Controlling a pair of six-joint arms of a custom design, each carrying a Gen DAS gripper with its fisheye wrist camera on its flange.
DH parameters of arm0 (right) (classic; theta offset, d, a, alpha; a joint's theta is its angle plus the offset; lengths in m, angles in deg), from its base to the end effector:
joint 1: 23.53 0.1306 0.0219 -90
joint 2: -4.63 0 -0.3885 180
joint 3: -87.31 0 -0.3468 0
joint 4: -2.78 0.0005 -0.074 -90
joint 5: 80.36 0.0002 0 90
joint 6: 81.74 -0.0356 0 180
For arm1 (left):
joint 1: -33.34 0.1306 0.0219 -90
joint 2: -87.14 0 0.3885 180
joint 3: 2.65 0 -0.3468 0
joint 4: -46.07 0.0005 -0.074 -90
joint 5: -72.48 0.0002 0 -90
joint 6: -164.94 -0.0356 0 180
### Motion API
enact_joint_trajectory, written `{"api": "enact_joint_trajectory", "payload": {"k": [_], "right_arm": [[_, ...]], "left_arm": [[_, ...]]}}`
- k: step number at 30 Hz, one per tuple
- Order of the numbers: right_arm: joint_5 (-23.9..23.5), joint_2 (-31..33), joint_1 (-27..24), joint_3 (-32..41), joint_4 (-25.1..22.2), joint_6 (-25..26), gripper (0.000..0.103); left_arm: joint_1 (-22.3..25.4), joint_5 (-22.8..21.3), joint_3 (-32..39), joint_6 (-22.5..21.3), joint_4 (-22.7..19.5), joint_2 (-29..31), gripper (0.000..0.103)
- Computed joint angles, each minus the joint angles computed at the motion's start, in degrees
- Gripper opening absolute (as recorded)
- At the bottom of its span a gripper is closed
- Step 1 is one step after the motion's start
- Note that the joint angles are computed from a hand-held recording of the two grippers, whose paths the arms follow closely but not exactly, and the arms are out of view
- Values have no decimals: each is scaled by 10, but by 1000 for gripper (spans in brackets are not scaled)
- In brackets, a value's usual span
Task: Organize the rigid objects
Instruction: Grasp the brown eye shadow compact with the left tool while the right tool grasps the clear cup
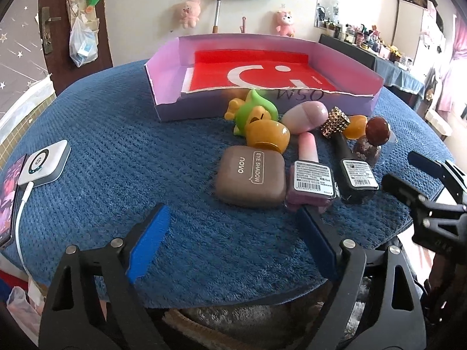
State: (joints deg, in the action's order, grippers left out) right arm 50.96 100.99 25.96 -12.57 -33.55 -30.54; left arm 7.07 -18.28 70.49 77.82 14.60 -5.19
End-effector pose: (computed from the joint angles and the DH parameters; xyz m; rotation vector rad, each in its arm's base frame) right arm 0.3164 0.3334 0.3396 0.0746 2.2096 -0.0759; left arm 0.3746 -0.1849 0.3528 0.4773 2.3372 -0.2272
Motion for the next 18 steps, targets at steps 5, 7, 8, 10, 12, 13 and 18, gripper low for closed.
{"api": "enact_joint_trajectory", "payload": {"k": [5, 7, 8, 10, 12, 13, 18], "right_arm": [[3, 6, -11, 14, -5, 12, 78], [6, 10, -14, 20, -6, 21, 77], [8, 11, -16, 23, -6, 25, 77], [8, 12, -19, 25, -2, 32, 77], [6, 14, -22, 28, 0, 39, 77], [5, 14, -24, 29, 2, 41, 77], [-15, 9, -34, 23, 26, 53, 74]], "left_arm": [[2, -4, 3, -4, 2, 4, 87], [7, -4, 7, -1, 1, 8, 85], [9, -2, 9, 0, 0, 10, 84], [13, 3, 17, 2, -3, 17, 84], [10, -2, 22, -1, 0, 23, 84], [8, -6, 24, -2, 2, 26, 83], [6, -6, 35, -4, 7, 40, 82]]}}
